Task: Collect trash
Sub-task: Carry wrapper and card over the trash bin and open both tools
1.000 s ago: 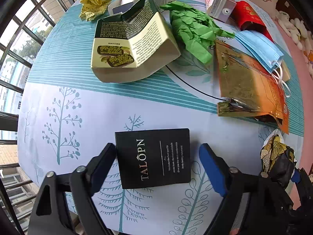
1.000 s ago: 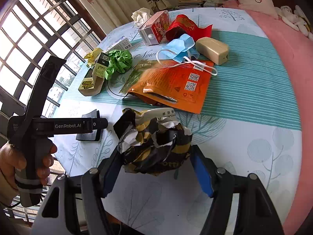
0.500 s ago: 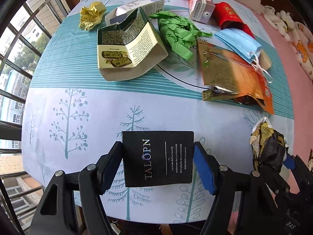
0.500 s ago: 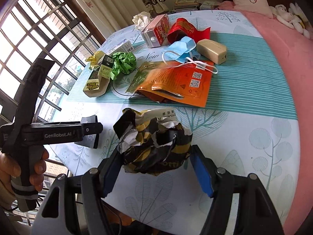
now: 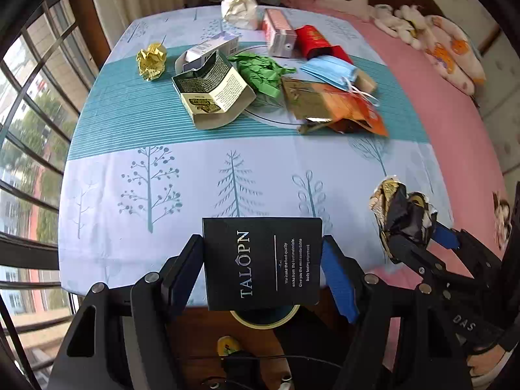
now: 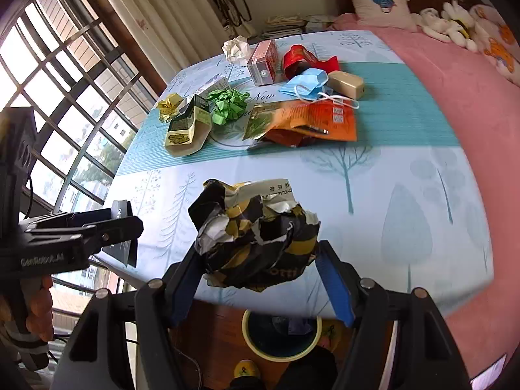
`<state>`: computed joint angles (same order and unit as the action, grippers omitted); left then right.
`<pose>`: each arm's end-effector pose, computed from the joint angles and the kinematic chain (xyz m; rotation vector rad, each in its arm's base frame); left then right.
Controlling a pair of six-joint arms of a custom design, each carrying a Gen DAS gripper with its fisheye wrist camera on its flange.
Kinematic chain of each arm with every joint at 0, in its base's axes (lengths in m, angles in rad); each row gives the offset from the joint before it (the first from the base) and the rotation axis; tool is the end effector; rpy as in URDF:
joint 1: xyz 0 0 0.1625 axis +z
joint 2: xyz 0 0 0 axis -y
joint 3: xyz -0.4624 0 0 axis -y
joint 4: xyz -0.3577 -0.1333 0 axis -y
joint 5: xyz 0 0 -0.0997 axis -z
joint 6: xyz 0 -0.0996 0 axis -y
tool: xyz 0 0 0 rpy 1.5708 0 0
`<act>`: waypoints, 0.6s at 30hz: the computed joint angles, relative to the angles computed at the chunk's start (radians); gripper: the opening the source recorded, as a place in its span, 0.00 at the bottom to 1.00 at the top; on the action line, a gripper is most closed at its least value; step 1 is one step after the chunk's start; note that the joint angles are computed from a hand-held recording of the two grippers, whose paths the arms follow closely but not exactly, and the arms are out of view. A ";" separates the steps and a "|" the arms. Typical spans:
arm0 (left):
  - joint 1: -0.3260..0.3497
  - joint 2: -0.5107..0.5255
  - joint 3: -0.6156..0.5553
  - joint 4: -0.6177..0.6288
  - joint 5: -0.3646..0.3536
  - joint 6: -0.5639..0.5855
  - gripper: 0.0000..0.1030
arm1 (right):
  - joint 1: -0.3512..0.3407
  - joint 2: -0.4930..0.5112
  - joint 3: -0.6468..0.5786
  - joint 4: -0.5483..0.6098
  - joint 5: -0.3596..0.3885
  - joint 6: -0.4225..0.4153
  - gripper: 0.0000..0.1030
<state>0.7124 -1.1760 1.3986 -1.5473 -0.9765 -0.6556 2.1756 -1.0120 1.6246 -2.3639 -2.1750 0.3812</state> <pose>-0.3330 -0.5374 0.4060 0.3513 2.5066 -0.3045 0.4330 -0.4916 0.2862 0.2197 -2.6212 0.5974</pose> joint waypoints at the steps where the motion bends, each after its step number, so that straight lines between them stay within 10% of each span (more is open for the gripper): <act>1: -0.005 -0.020 0.015 -0.006 -0.007 0.020 0.68 | 0.016 -0.001 0.013 -0.006 -0.015 0.027 0.67; 18: -0.108 -0.259 0.302 -0.074 -0.161 0.159 0.68 | 0.190 -0.069 0.289 0.039 -0.063 0.541 0.67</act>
<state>0.6042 -1.4350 1.7008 -1.6217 -1.1377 -0.4965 2.3661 -1.0814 1.9140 -2.3248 -2.2381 0.9226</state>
